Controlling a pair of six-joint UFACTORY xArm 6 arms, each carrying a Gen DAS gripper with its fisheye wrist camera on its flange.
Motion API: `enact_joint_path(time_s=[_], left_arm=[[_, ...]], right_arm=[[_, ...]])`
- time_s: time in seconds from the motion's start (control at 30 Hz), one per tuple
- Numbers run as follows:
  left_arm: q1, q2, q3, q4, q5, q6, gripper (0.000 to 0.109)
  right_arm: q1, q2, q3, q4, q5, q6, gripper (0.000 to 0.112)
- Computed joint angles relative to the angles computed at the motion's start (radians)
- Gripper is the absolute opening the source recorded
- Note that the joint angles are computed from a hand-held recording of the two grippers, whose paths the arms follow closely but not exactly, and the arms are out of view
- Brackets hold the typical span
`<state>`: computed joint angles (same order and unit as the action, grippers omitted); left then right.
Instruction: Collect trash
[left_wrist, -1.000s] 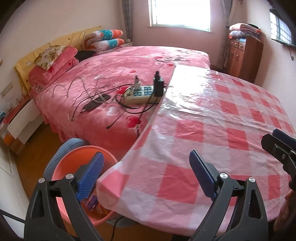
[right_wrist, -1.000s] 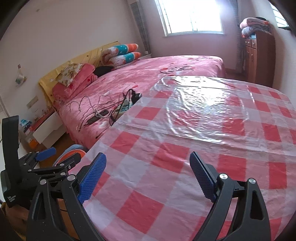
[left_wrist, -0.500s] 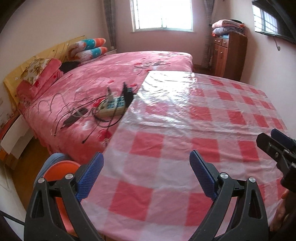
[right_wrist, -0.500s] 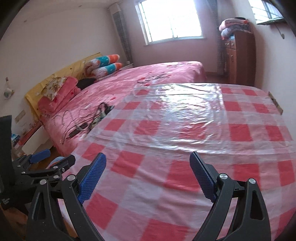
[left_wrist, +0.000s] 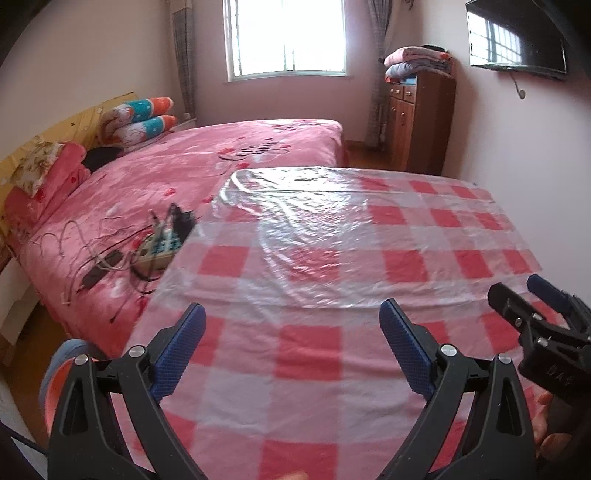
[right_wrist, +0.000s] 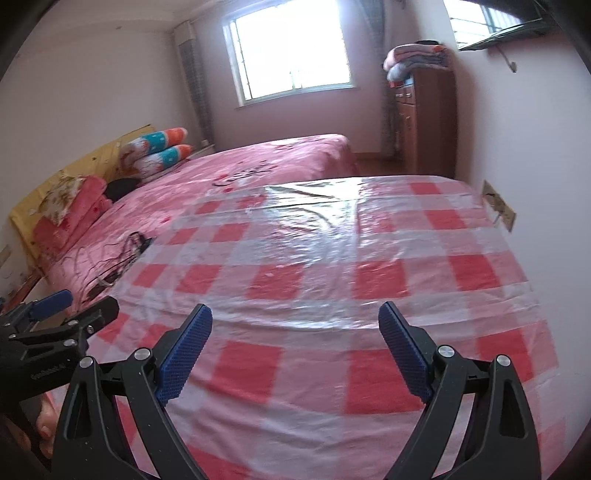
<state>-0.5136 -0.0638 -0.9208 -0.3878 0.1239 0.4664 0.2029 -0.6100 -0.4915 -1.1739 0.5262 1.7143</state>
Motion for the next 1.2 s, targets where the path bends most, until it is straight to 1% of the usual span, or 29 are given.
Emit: enact_joint_path(time_s=[0.2,0.33,0.53,0.6,0.63,0.67,0.73,0.87,0.93,1.0,1.03,1.07,1.17,1.2], left_arm=[[-0.040,0.038,-0.042,-0.080,0.001,0.034,0.095],[-0.060,0.062,-0.047,-0.029,-0.051,-0.026,0.095],[-0.085,0.077,-0.053,-0.061,-0.072,-0.003,0.095],[-0.088,0.079,-0.050,-0.046,-0.080,-0.012,0.096],[-0.086,0.081,-0.048,-0.008,-0.083,-0.047,0.099],[-0.084,0.081,-0.046,0.024,-0.085,-0.077,0.099],[-0.086,0.082,-0.047,0.015,-0.085,-0.069,0.099],[-0.086,0.091,-0.052,0.052,-0.082,-0.106,0.099],[-0.088,0.093,-0.054,0.053,-0.079,-0.111,0.099],[-0.096,0.100,-0.060,-0.003,-0.085,-0.064,0.099],[-0.096,0.102,-0.059,0.006,-0.091,-0.074,0.099],[-0.092,0.106,-0.059,0.044,-0.096,-0.110,0.099],[-0.087,0.121,-0.072,0.079,-0.090,-0.144,0.099],[-0.080,0.129,-0.076,0.141,-0.088,-0.199,0.099]], right_arm=[[-0.021,-0.052,0.034,-0.008,0.043,-0.008,0.091],[-0.031,-0.075,0.048,-0.016,0.057,-0.014,0.090],[-0.044,-0.097,0.064,-0.010,0.048,-0.023,0.090],[-0.044,-0.099,0.066,-0.011,0.047,-0.022,0.091],[-0.044,-0.100,0.067,-0.010,0.046,-0.023,0.090],[-0.043,-0.099,0.066,-0.010,0.048,-0.023,0.090],[-0.046,-0.100,0.068,-0.006,0.044,-0.027,0.091],[-0.050,-0.097,0.067,-0.006,0.037,-0.027,0.091],[-0.049,-0.097,0.068,-0.003,0.039,-0.029,0.090],[-0.050,-0.097,0.069,0.005,0.038,-0.034,0.091],[-0.051,-0.095,0.070,0.008,0.036,-0.036,0.091],[-0.052,-0.093,0.070,0.011,0.036,-0.037,0.090],[-0.066,-0.080,0.068,0.020,0.021,-0.041,0.091],[-0.073,-0.074,0.068,0.028,0.013,-0.046,0.091]])
